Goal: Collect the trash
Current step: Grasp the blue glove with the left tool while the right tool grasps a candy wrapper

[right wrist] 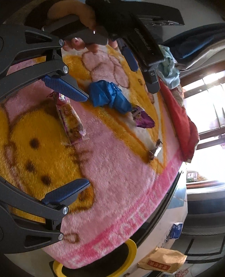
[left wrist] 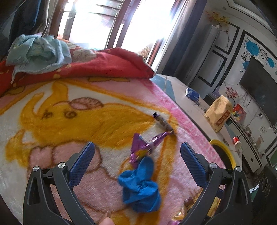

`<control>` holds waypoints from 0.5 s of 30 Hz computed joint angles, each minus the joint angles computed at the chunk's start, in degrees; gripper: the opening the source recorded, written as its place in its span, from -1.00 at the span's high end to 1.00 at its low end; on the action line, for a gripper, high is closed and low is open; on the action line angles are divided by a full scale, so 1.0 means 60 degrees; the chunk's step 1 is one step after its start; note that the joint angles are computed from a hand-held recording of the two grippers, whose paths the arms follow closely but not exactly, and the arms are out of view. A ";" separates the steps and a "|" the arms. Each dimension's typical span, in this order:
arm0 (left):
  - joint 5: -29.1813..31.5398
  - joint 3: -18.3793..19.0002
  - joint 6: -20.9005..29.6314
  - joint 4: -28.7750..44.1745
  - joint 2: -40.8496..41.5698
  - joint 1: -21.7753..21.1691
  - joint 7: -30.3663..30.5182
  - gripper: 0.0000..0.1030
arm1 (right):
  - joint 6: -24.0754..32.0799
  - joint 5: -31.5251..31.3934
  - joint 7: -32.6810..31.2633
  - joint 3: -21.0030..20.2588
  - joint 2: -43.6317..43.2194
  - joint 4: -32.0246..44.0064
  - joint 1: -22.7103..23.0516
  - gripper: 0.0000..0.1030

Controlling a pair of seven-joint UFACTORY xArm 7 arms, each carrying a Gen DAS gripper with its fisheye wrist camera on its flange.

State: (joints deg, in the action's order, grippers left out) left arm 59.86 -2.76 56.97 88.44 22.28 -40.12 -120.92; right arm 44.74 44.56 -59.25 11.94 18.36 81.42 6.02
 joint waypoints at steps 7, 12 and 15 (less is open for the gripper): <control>-0.0231 -0.0128 -0.0685 -0.0679 -0.0182 0.0165 -0.0201 -0.85 | 0.0279 -0.0681 0.0524 -0.0023 0.0233 0.0080 0.0191 -0.35; -0.0404 -0.0144 -0.1642 -0.1031 -0.0193 0.0385 -0.0234 -0.67 | 0.0293 -0.0678 0.0366 0.0034 0.0199 0.0043 0.0134 -0.12; -0.0608 -0.0107 -0.2059 -0.1041 -0.0074 0.0425 -0.0074 -0.58 | 0.0423 -0.0662 0.0209 0.0049 0.0187 0.0051 0.0085 0.07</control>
